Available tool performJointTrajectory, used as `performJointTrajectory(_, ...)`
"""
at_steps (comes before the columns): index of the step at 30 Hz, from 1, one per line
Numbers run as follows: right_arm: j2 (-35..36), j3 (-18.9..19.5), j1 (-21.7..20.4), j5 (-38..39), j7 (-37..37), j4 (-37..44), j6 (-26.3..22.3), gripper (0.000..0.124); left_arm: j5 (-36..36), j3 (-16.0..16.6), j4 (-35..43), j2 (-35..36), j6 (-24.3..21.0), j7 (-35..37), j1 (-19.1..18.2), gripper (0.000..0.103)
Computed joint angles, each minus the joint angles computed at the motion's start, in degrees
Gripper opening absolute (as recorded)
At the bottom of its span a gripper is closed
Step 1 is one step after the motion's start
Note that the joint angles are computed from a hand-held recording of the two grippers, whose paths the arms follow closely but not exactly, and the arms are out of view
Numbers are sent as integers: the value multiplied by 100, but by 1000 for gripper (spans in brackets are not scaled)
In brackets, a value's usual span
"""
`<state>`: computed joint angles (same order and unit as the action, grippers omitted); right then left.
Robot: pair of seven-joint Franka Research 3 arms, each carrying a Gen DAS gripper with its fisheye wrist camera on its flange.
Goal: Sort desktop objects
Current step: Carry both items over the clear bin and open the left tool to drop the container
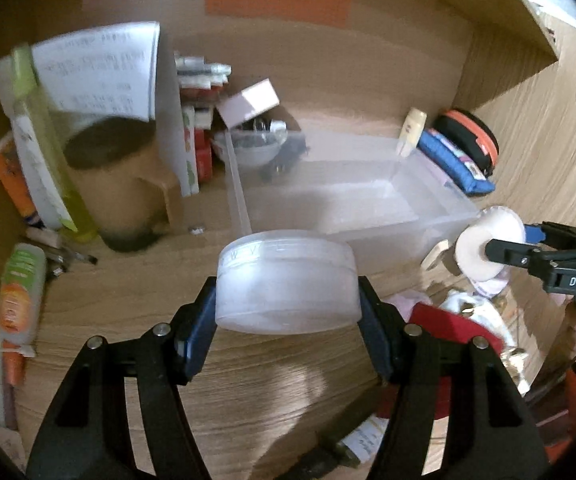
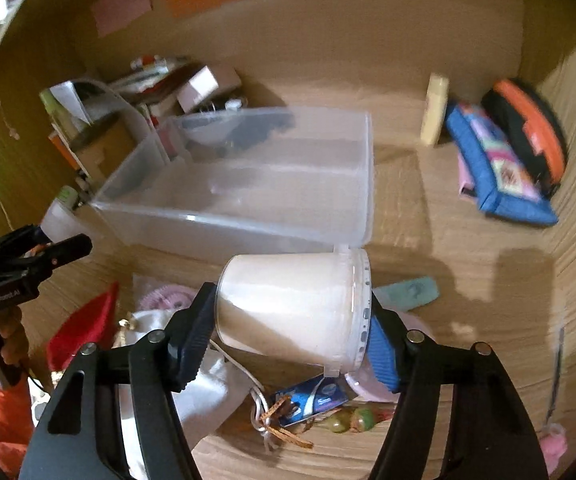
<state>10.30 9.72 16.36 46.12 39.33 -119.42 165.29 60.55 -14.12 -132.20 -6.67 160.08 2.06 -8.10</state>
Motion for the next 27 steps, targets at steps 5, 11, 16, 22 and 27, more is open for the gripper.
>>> performJointTrajectory(5, -310, 109, -133, 1012, -970, -24, -96, 64, 204, -123, 106, -176, -241, -324, -33, 64)
performJointTrajectory(11, -448, -60, -65, 1906, -1794, 152, -381, 64, 592, -238, 211, -388, -347, -999, -34, 64)
performJointTrajectory(16, -507, -186, -51, 2378, -2230, 320, -735, 64, 616, -305, 324, -438, -453, -1093, -70, 64)
performJointTrajectory(22, -487, -252, -30, 2832, -2549, 574, -975, 64, 717, -302, 796, -177, -634, -981, -129, 64)
performJointTrajectory(27, -343, -229, 10, 2954, -2608, 836, -985, 64, 606, -152, 1250, 189, -734, -587, -210, 64)
